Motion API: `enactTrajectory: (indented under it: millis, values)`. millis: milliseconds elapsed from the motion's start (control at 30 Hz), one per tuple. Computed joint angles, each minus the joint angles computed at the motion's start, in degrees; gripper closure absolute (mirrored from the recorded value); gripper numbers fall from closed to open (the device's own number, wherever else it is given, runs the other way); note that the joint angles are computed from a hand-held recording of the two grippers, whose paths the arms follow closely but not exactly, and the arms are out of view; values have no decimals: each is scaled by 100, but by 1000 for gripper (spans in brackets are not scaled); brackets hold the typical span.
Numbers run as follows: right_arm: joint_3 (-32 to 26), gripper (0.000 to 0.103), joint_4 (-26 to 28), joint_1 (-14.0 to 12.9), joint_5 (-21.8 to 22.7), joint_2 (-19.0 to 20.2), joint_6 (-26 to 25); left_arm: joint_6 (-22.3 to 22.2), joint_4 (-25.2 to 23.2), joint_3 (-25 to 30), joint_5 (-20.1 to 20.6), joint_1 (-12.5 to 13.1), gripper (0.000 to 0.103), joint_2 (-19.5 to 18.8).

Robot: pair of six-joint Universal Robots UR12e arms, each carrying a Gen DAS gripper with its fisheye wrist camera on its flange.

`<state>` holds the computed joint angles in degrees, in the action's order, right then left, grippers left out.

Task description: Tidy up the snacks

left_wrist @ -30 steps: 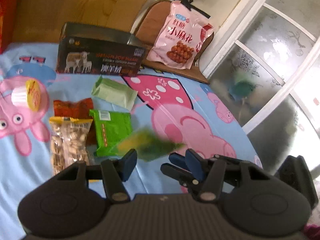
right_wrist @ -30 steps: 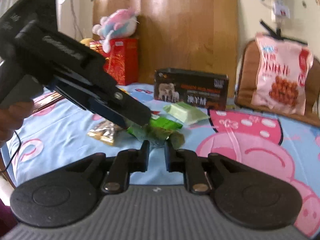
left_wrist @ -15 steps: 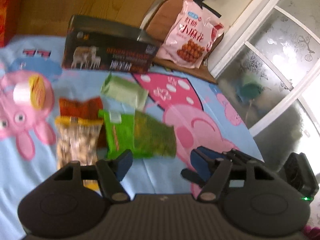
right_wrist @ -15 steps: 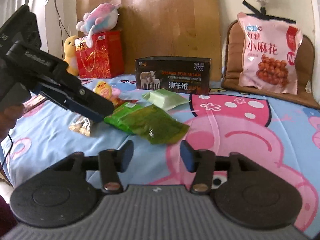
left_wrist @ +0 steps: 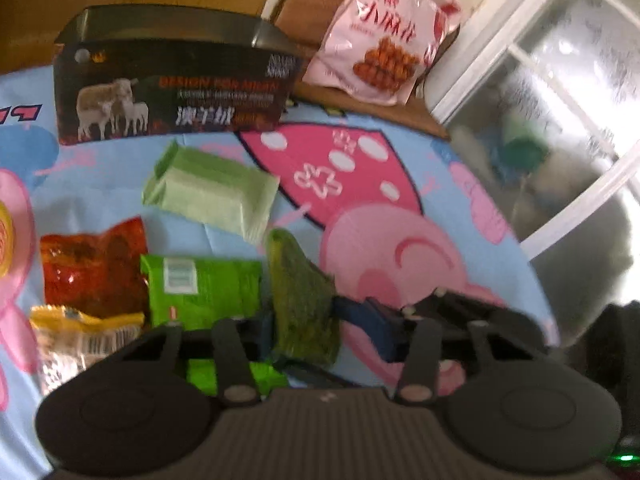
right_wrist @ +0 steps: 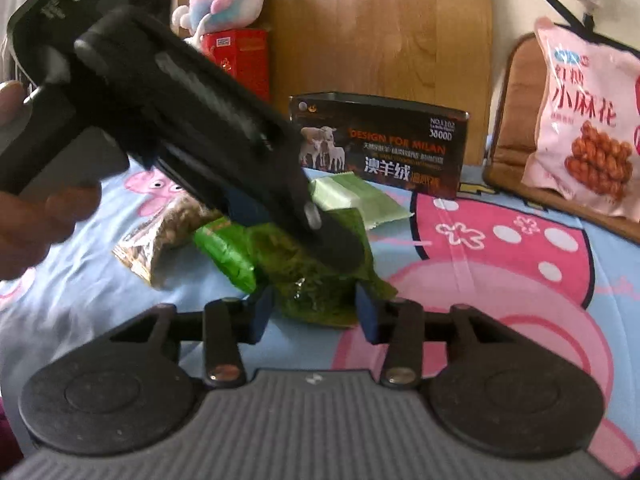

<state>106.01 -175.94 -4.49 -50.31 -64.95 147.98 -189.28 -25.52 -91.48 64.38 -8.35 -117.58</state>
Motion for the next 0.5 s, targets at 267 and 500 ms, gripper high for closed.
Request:
enactTrajectory:
  millis: [267, 500]
  values:
    - [173, 85, -1103, 18, -192, -2, 201, -110, 504, -99, -188, 95, 86, 110]
    - [-468, 86, -2032, 217, -323, 350, 421, -146, 1184, 379, 145, 182, 86, -37]
